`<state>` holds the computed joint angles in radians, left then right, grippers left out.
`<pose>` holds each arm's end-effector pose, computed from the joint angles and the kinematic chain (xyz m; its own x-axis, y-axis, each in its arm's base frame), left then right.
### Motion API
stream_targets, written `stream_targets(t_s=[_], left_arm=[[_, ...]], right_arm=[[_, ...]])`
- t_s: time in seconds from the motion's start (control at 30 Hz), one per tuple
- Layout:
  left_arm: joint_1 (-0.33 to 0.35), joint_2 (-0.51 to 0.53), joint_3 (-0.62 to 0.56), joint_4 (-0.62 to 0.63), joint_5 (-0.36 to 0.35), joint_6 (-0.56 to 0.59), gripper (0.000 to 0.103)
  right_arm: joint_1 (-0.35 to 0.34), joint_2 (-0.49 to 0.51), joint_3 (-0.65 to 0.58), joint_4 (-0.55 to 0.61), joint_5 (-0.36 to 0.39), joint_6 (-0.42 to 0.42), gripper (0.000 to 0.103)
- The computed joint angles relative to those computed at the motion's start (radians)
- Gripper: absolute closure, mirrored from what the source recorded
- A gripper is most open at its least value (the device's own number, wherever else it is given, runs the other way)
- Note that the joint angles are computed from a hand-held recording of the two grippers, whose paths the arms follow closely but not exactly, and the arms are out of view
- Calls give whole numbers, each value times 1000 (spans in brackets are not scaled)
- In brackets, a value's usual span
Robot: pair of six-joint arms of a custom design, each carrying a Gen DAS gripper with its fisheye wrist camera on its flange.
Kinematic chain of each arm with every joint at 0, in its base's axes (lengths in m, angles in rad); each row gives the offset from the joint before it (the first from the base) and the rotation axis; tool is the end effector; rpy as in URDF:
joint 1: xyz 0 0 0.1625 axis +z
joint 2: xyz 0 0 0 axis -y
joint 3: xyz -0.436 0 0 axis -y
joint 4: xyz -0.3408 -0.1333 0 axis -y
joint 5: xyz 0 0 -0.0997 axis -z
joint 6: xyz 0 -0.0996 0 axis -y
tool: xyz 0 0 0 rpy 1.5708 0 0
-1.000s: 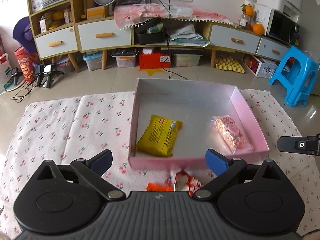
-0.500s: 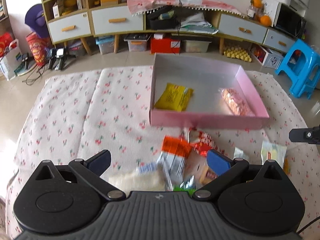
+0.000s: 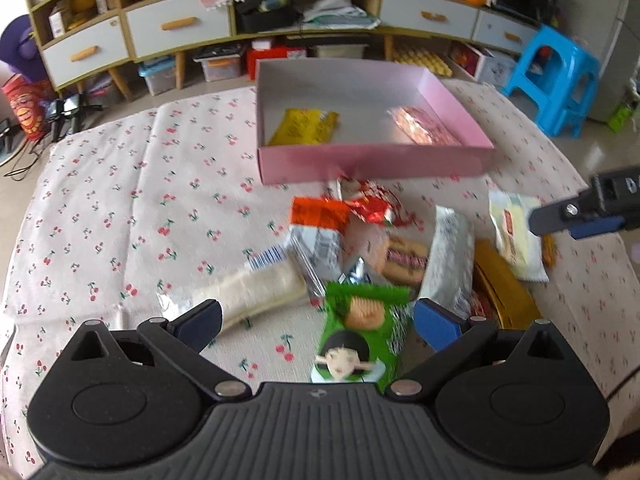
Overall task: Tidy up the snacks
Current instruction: 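Grasp the green cartoon-girl pack with the left tool while the right tool grasps the silver bar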
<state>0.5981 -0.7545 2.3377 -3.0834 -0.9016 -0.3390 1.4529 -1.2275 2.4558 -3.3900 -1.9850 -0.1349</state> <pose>-0.2268 -0.3906 0.0354 -0.6565 0.4477 -0.6070 0.6426 0.7534 -0.1393 0.0461 -0.4030 0.2319 -0.8878 0.2164 0.4061 -0.0219 0.8616 -0.5071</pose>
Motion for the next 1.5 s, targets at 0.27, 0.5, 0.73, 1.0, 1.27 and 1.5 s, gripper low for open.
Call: stream_targets(t_s=[0.27,0.5,0.73,1.0,1.27,1.5], left_arm=[[7,-8,19,14,-55,21,7],[18,1,15,55,-96,21,27],[32,-22,18,88,-129,-4,54],[29,-49,31,90,-108,-43,59],[37,-64,25,114,-100,-81,60],[39,-59,17,118,-97,-83,60]], right_arm=[[19,35,-25,47,18,81,8],[37,82,-55,67,14,131,8],[42,115,-74,91,60,173,8],[42,150,-80,61,72,210,8],[51,193,-73,-32,34,188,23],[85,244,-64,-128,-53,130,46]])
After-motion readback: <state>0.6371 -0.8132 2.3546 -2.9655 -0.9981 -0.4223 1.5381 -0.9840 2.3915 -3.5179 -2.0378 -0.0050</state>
